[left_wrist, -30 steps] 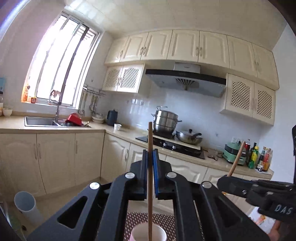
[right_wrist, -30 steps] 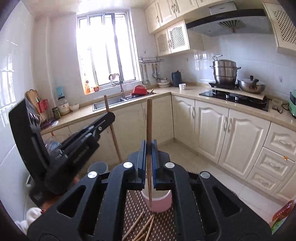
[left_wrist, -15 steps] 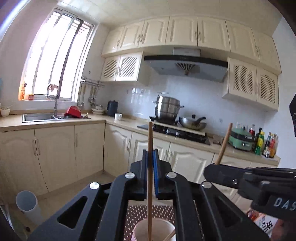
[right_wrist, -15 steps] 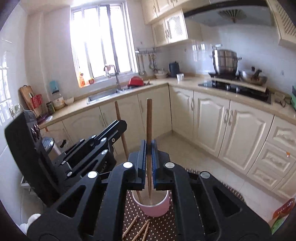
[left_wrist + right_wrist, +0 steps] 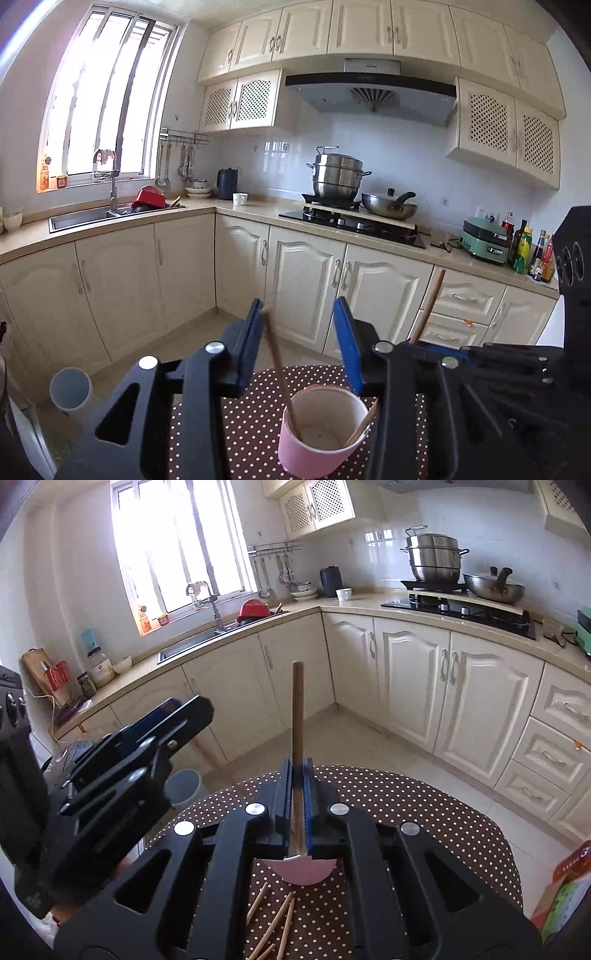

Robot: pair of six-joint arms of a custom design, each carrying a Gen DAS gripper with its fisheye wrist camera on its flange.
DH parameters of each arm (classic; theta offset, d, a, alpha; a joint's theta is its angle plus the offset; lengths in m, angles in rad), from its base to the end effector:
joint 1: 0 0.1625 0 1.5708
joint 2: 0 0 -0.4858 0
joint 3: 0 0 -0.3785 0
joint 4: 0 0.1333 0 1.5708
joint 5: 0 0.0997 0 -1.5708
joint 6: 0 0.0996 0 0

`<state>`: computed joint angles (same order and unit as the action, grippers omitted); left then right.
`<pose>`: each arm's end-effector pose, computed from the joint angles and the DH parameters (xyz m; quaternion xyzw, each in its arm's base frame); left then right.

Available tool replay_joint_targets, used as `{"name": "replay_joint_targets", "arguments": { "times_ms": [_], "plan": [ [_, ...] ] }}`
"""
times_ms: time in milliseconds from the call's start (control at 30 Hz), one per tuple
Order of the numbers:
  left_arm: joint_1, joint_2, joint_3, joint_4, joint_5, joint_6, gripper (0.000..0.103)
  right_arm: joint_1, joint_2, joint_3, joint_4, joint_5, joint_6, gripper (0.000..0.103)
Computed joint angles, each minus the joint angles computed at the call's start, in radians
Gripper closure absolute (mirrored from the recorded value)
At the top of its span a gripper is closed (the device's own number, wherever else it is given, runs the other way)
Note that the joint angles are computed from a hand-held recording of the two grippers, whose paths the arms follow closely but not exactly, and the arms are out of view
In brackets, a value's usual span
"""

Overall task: Organize utensils
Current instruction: 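Open the right gripper above the pink cup to drop its chopstick in, then close the left gripper on another loose chopstick while the right gripper grasps one too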

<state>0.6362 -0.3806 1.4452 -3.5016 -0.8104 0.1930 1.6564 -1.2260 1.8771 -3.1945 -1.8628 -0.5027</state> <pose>-0.4866 -0.6105 0.0411 0.3188 0.7956 -0.4853 0.1727 0.1556 -0.5891 0.4190 0.1885 -0.8568 0.4257 0.2216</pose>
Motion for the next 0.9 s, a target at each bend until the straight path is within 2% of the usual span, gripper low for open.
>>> {"name": "replay_joint_targets", "arguments": {
  "times_ms": [133, 200, 267, 367, 600, 667, 900],
  "plan": [
    [-0.014, -0.029, 0.044, 0.004, 0.028, -0.011, 0.045, 0.012, 0.001, 0.01, -0.024, -0.033, 0.012, 0.096],
    [-0.021, -0.047, 0.069, -0.006, 0.032, -0.018, 0.043, 0.016, -0.003, 0.017, -0.036, -0.045, 0.018, 0.095],
    [-0.027, -0.063, 0.087, -0.005, 0.037, -0.028, 0.041, 0.022, -0.01, 0.028, -0.054, -0.055, 0.019, 0.088],
    [-0.04, -0.096, 0.13, -0.021, 0.047, -0.042, 0.04, 0.032, -0.025, 0.046, -0.078, -0.065, 0.018, 0.073],
    [-0.08, -0.177, 0.253, -0.021, 0.117, -0.084, 0.039, 0.044, -0.076, 0.103, -0.1, -0.071, 0.021, 0.069],
    [-0.092, -0.196, 0.289, -0.02, 0.138, -0.094, 0.039, 0.045, -0.09, 0.131, -0.114, -0.073, 0.019, 0.057],
    [-0.13, -0.266, 0.449, 0.058, 0.202, -0.187, 0.039, 0.04, -0.136, 0.239, -0.134, -0.076, 0.015, 0.057]
  ]
}}
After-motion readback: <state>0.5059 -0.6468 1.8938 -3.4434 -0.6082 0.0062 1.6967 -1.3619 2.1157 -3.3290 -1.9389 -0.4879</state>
